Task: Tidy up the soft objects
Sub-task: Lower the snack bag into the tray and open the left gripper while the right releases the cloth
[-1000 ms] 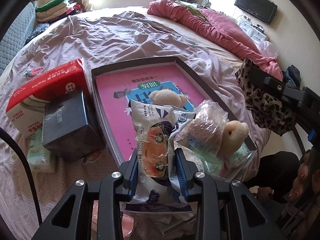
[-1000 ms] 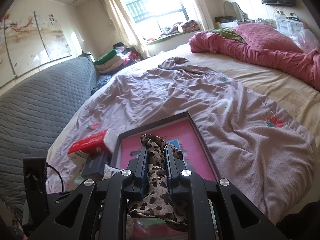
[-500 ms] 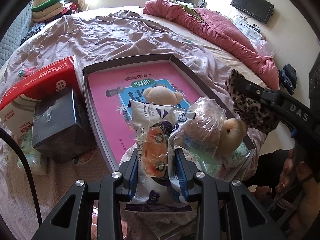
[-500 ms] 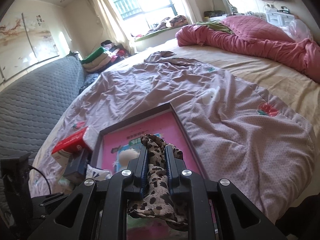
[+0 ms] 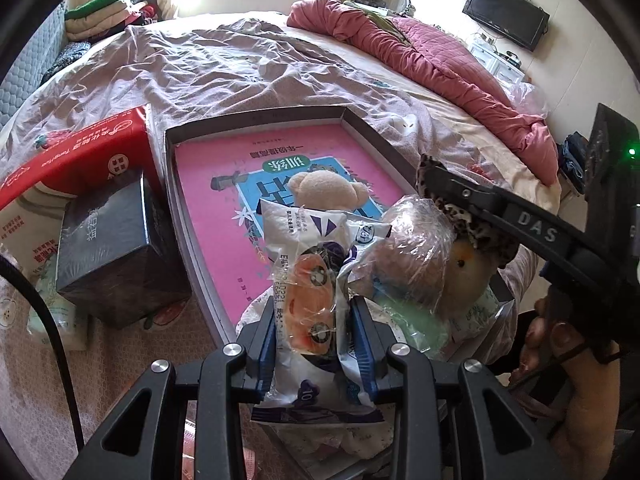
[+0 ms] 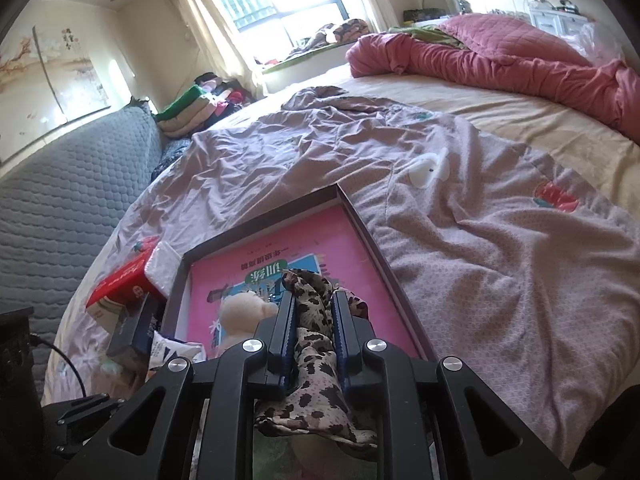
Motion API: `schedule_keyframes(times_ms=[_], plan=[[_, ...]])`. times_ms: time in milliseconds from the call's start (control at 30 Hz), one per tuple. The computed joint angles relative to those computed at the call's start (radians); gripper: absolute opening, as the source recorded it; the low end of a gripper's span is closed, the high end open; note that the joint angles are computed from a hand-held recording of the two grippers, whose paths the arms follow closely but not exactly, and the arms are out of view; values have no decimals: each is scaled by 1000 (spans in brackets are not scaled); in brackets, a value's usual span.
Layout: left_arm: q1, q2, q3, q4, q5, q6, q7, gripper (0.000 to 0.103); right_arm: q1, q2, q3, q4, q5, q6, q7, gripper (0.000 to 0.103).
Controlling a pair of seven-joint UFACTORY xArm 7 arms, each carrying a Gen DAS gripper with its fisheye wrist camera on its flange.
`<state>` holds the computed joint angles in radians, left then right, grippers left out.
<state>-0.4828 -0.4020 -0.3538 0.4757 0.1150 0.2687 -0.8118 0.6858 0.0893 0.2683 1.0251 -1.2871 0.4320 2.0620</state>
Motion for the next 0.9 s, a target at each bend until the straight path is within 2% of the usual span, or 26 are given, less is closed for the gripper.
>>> schedule_keyframes(times_ms=[200,400,633,900], plan=[[-2,3,4,-3,-1,-3,0,34,4,26,-10,15,-20,-8,23,26],[1,3,4,-7,-3,-13,1,35,11,31,-15,23,-33,-18,24,38],[5,8,-1,-7,4,-33,1,35,23,32,-13,37,-18,1,-11,48],[-5,5,7,-9,-9,-38,10,35,32,23,-2,48,-56,22,-4,57]])
